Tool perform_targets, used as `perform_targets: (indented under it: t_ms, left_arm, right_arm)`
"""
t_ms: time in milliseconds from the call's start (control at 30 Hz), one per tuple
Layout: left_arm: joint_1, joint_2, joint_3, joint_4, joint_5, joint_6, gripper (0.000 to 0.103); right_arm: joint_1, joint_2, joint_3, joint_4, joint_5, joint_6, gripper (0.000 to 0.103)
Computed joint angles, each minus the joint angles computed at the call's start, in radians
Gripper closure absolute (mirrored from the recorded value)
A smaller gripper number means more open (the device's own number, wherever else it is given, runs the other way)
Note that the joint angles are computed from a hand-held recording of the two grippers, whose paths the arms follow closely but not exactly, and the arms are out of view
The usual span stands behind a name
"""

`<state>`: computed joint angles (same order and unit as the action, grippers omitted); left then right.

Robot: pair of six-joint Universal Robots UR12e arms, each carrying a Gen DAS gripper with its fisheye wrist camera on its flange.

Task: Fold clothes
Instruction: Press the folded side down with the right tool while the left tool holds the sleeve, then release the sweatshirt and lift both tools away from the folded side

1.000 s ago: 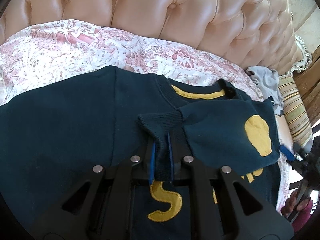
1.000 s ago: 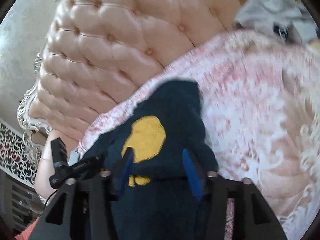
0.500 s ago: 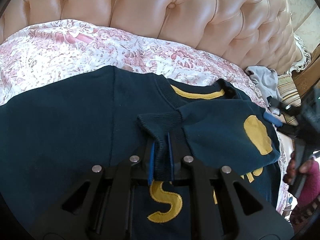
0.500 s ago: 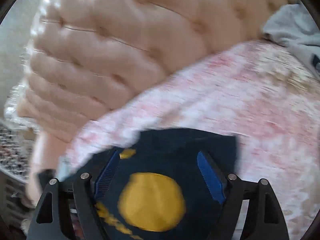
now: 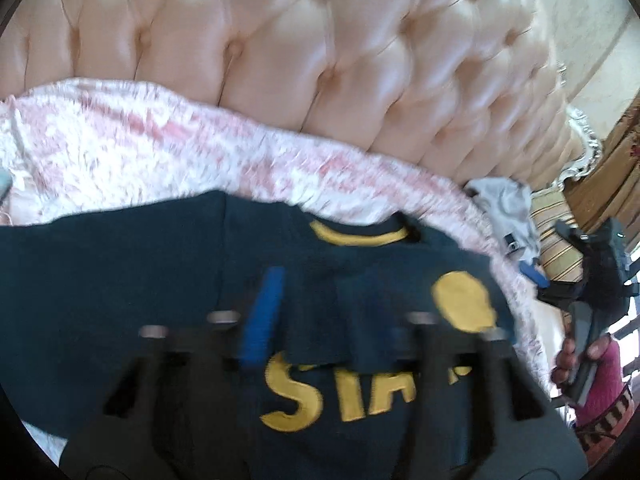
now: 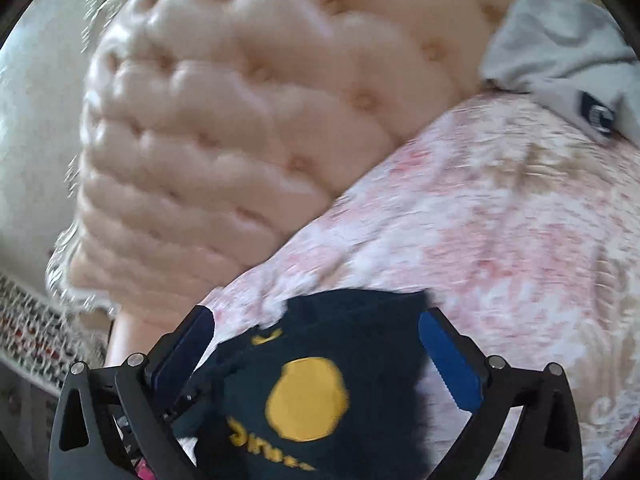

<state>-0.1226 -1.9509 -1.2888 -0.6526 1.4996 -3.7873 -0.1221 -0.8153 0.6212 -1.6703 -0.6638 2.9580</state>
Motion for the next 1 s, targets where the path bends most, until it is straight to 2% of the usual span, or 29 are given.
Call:
perform_targets:
  t_ms: [100, 200, 300, 367, 433, 467, 567, 667, 800, 900, 1000]
  left_arm:
    - [-0.023, -0.004, 0.023, -0.001, 0.083, 0.043, 0.032]
    - [-0.022, -0.012, 0.043, -0.05, 0.095, 0.057, 0.032]
    - [-0.006, -0.004, 0.029, -0.058, 0.053, 0.035, 0.032]
    - [0.0, 0.0, 0.018, -0.061, 0.025, 0.038, 0.029]
    - [0.004, 0.004, 0.004, -0.054, 0.005, 0.042, 0.012]
    - [0.007, 0.006, -0.003, -0.045, -0.009, 0.036, 0.0]
    - [0.011, 0.008, -0.019, -0.019, -0.053, 0.015, 0.0]
    - [0.005, -0.001, -0.013, 0.007, -0.091, 0.014, 0.0]
    - [-0.003, -0.031, 0.026, -0.011, -0.151, 0.013, 0.0]
    - [-0.012, -0.059, 0.068, -0.088, -0.123, 0.01, 0.0]
    - [-0.013, -0.069, 0.086, -0.152, -0.115, 0.02, 0.0]
  right_arm:
    - [0.021, 0.018, -0.039, 0.082, -0.003, -0.079, 0.0]
    - [0.039, 0.066, -0.116, 0.151, -0.044, -0.084, 0.0]
    - [0.046, 0.113, -0.191, 0.204, -0.122, -0.054, 0.0]
    - [0.039, 0.106, -0.164, 0.164, -0.127, -0.022, 0.0]
    - [0.033, 0.087, -0.126, 0.107, -0.161, 0.022, 0.0]
    - [0.031, 0.075, -0.104, 0.074, -0.183, 0.04, 0.0]
    - [0.013, 0.032, -0.027, 0.018, -0.116, 0.063, 0.0]
    - [0.005, -0.016, 0.029, 0.071, -0.029, -0.062, 0.0]
    - [0.011, -0.04, 0.039, 0.276, 0.019, -0.272, 0.0]
    - [0.009, -0.042, 0.046, 0.347, 0.013, -0.312, 0.0]
    - [-0.005, -0.049, 0.064, 0.367, 0.018, -0.325, 0.0]
